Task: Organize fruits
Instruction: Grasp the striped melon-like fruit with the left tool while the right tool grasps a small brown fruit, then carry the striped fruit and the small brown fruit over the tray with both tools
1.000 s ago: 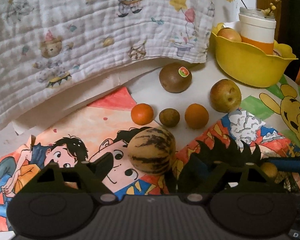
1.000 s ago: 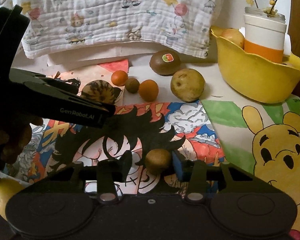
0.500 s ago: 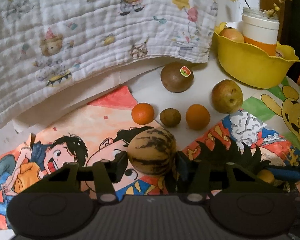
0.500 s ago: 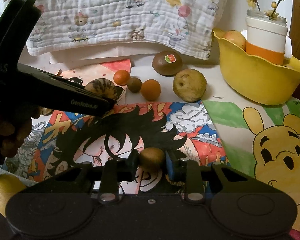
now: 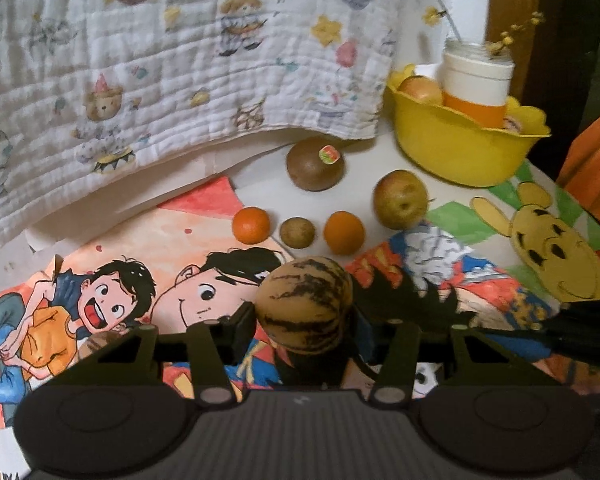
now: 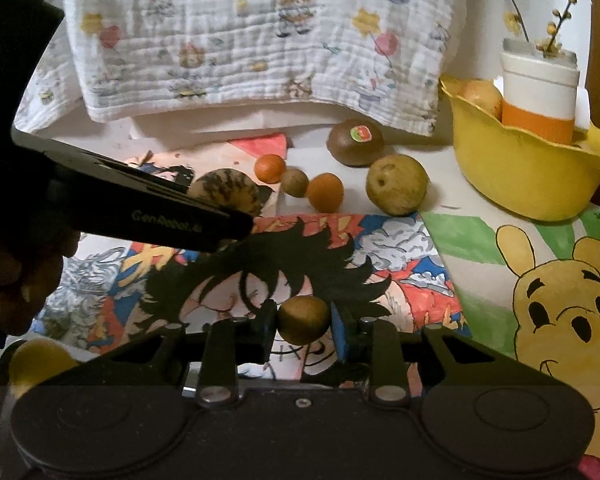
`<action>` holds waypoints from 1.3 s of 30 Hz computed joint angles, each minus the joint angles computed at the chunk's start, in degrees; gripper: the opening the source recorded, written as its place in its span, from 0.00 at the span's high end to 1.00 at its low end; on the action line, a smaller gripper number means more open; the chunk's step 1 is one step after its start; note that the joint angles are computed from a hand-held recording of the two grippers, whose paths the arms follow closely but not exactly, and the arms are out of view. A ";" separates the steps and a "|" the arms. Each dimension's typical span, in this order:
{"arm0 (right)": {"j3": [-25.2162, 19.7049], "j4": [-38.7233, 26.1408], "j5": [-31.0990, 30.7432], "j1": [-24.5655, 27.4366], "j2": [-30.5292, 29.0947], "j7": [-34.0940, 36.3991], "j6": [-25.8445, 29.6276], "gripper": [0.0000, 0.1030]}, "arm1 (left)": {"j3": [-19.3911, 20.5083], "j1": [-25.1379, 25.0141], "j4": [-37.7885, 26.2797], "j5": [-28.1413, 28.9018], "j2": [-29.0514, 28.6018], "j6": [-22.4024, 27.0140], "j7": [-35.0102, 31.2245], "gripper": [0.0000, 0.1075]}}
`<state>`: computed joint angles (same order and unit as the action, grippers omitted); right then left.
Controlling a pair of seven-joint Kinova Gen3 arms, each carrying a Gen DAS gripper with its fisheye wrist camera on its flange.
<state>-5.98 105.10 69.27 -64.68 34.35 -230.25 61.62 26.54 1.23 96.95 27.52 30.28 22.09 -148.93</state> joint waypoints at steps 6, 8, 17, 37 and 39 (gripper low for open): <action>-1.11 0.66 0.68 -2.41 -0.84 0.32 2.11 0.70 | 4.57 -5.63 4.51 4.81 -2.72 0.71 -5.64 0.49; -1.76 1.03 0.51 -3.22 -1.13 0.56 2.80 0.70 | 4.99 -6.89 5.91 6.77 -3.69 1.64 -7.91 0.49; -4.82 1.56 -2.64 -8.31 -2.16 1.71 7.40 0.70 | 6.15 -12.00 13.65 18.00 -9.15 4.88 -22.20 0.49; -17.72 -1.41 -5.66 -9.73 -0.43 6.91 13.68 0.70 | -5.49 -5.36 23.91 23.41 -17.61 12.18 -33.27 0.48; -18.31 -1.46 -5.87 -9.74 -0.45 7.14 14.07 0.70 | -6.78 -4.00 24.27 23.54 -17.98 12.35 -33.61 0.48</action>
<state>-24.29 103.65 63.40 -74.43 33.90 -223.11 75.69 19.76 -2.77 121.23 51.05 12.30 34.44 -182.55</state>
